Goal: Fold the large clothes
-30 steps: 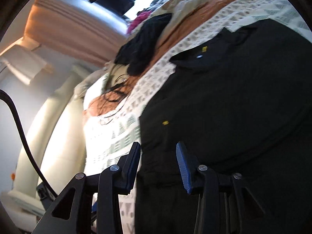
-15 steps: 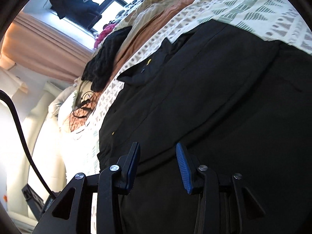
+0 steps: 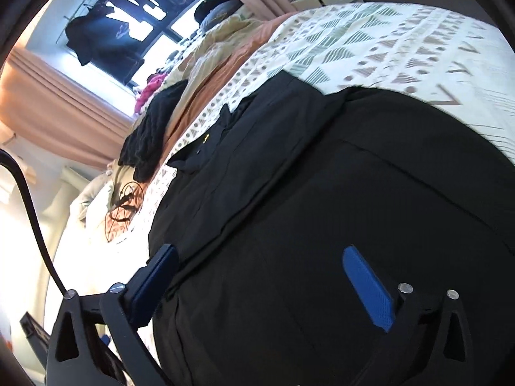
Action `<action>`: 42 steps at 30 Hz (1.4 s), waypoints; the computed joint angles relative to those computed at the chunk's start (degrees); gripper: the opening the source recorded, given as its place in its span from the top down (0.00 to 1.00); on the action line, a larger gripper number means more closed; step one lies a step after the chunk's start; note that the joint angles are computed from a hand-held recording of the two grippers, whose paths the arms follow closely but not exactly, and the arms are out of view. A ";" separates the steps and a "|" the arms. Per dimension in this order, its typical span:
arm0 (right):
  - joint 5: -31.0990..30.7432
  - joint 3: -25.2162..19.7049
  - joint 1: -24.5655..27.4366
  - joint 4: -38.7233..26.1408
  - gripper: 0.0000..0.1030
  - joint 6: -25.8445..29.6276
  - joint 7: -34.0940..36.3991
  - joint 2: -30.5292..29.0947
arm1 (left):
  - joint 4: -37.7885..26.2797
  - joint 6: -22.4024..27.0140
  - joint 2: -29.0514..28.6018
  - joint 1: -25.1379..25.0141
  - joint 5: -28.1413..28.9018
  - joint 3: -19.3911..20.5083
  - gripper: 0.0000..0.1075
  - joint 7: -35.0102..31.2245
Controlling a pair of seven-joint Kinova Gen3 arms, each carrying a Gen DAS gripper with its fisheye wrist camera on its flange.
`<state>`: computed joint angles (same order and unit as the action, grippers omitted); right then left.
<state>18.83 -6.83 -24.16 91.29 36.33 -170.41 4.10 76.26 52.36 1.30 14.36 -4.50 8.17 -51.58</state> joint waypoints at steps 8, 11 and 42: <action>8.80 -5.33 0.85 8.38 0.00 2.99 -8.63 -9.57 | 8.88 -1.42 -8.64 0.86 -1.52 2.65 0.06 1.90; 10.10 -8.63 2.74 12.16 0.00 2.59 -11.29 -13.29 | 11.70 -0.73 -12.22 0.18 -0.90 3.48 0.06 0.81; -9.39 -9.52 15.93 32.81 0.20 4.16 7.44 -42.12 | 33.61 8.39 -27.16 -6.48 25.88 -14.63 0.55 -30.03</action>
<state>9.44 -16.35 -8.23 124.10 40.48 -162.96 -38.02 109.87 60.75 -25.86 7.88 21.38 -6.47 -81.61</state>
